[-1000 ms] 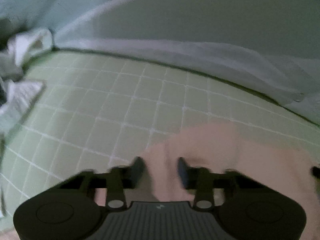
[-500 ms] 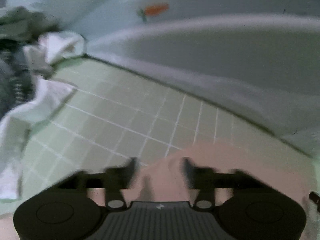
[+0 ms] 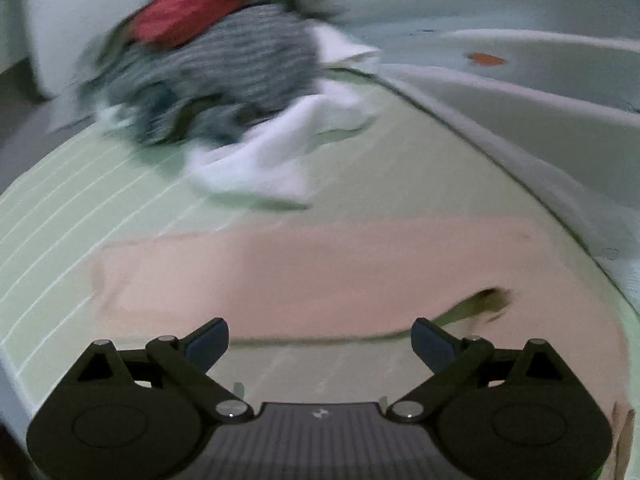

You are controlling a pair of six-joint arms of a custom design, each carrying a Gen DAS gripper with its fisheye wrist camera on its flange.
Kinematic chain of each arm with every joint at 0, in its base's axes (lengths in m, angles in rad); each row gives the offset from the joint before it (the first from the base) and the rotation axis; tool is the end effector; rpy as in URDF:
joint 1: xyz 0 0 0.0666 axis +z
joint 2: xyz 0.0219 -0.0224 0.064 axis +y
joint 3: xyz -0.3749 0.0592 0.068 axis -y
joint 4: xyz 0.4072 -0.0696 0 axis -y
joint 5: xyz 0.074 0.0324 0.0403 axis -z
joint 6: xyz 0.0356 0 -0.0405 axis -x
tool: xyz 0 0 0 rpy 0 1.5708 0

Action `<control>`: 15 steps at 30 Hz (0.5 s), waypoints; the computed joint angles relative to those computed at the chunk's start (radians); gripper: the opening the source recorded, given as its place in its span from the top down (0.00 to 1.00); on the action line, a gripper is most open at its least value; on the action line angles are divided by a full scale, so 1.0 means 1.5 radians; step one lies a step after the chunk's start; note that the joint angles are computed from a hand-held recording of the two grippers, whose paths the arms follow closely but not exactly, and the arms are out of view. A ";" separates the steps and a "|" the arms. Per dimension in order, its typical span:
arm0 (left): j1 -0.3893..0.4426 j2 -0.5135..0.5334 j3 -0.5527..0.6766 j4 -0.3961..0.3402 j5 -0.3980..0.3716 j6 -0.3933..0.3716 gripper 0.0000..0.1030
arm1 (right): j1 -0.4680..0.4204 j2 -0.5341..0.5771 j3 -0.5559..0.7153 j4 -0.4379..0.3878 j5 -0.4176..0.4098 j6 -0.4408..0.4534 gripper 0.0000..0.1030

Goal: Fold clothes

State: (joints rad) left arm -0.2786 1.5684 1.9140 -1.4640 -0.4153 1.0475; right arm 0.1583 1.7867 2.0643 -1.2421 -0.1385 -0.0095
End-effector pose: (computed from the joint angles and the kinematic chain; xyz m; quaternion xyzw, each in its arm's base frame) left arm 0.5024 -0.1292 0.5477 -0.4005 0.8666 0.0233 0.2966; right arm 0.6138 0.1026 0.5039 -0.0914 0.9479 0.0908 0.2912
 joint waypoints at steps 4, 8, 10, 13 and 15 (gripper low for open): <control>0.005 -0.069 -0.086 0.016 -0.006 0.014 0.05 | 0.022 -0.042 -0.062 0.024 0.036 -0.012 0.00; 0.022 -0.111 -0.141 0.028 0.014 0.013 0.05 | 0.044 -0.065 -0.093 0.031 0.089 -0.032 0.00; 0.037 -0.130 -0.167 0.043 0.026 -0.008 0.05 | 0.055 -0.074 -0.106 0.037 0.121 -0.059 0.00; 0.058 -0.143 -0.186 0.055 0.034 -0.046 0.05 | 0.073 -0.087 -0.130 0.062 0.167 -0.110 0.00; 0.079 -0.148 -0.199 0.071 0.049 -0.072 0.05 | 0.085 -0.099 -0.152 0.083 0.202 -0.146 0.00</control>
